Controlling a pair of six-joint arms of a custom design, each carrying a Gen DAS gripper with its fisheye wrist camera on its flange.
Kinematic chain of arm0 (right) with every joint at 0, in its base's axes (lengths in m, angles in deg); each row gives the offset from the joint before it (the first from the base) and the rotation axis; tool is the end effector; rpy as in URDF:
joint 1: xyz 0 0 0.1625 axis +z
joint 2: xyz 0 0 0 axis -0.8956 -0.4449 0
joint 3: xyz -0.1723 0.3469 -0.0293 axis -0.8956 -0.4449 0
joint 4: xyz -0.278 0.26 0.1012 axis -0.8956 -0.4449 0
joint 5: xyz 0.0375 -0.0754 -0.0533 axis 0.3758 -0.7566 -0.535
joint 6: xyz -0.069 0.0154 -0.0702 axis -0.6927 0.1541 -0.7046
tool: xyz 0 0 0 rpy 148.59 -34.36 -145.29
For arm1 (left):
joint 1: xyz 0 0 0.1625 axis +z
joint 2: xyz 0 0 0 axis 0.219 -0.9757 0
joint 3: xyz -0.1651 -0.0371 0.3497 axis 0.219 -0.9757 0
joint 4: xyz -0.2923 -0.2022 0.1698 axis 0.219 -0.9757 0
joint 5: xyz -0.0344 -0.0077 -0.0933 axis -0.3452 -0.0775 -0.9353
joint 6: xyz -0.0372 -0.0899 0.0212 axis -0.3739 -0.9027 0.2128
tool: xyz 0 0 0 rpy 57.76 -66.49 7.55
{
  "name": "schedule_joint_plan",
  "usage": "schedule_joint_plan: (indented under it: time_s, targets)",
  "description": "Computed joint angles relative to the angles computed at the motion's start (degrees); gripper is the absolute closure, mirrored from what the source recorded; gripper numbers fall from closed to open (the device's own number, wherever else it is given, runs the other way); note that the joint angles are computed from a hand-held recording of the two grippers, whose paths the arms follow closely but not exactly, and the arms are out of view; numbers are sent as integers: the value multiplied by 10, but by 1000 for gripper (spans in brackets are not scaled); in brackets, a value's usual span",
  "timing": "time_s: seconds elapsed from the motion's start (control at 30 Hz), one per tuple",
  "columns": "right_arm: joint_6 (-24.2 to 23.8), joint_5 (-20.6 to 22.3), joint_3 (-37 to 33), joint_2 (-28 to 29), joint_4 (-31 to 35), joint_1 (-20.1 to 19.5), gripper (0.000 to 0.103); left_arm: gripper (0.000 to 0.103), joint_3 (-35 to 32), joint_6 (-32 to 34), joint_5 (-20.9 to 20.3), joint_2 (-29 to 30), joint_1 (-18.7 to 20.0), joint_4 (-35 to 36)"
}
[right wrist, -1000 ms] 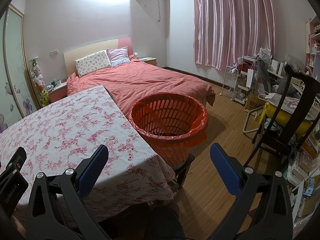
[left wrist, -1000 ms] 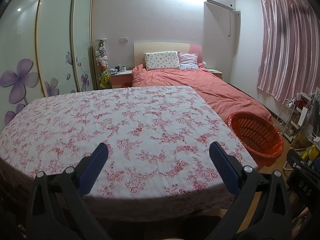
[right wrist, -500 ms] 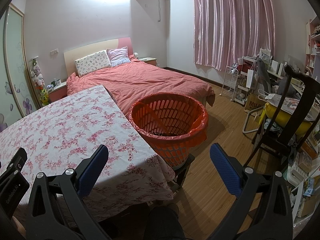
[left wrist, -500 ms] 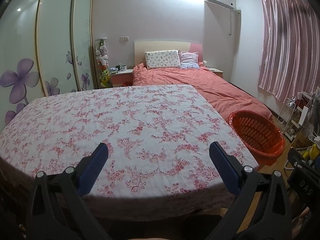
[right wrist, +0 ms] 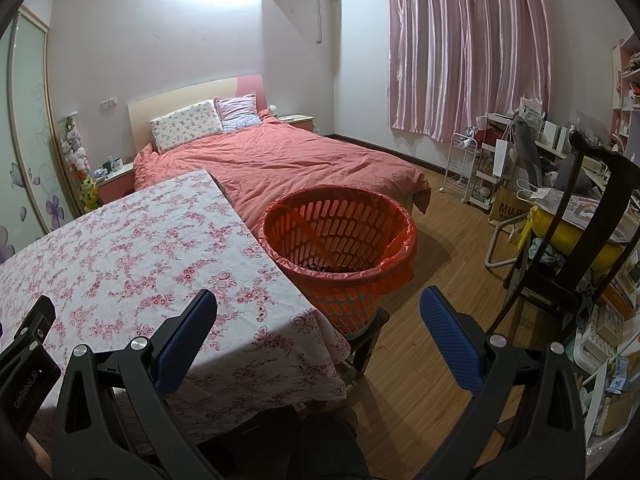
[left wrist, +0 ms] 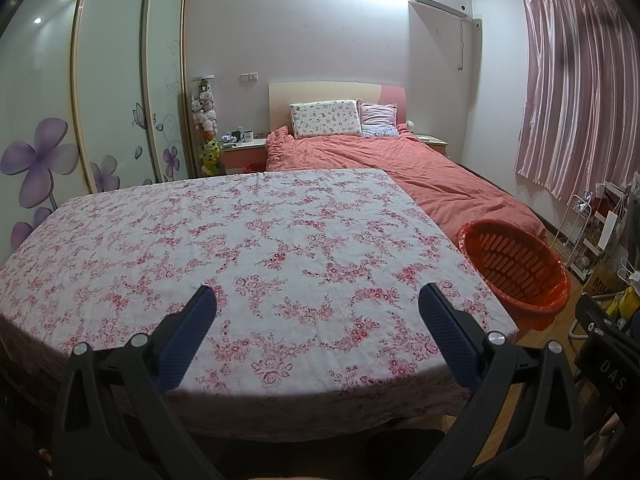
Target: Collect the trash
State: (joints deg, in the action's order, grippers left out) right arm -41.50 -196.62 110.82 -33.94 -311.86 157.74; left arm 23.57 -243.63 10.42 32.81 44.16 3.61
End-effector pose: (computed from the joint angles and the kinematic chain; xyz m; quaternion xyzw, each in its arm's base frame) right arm 0.0991 -0.5801 0.1267 -0.0878 -0.7122 0.5415 0.4380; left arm -0.1873 -0.6531 0.0608 0.2591 0.8160 -0.4268 0.2915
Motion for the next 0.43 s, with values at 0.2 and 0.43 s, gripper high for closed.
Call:
schedule_joint_plan:
  time_s: [0.2,0.43]
  targets:
    - [0,0,-1,0,1,0,3,4,-5,-2,-1,3,0,4]
    - [0,-1,-1,1,1,1,3,4,-9,-9,0,5,3,11]
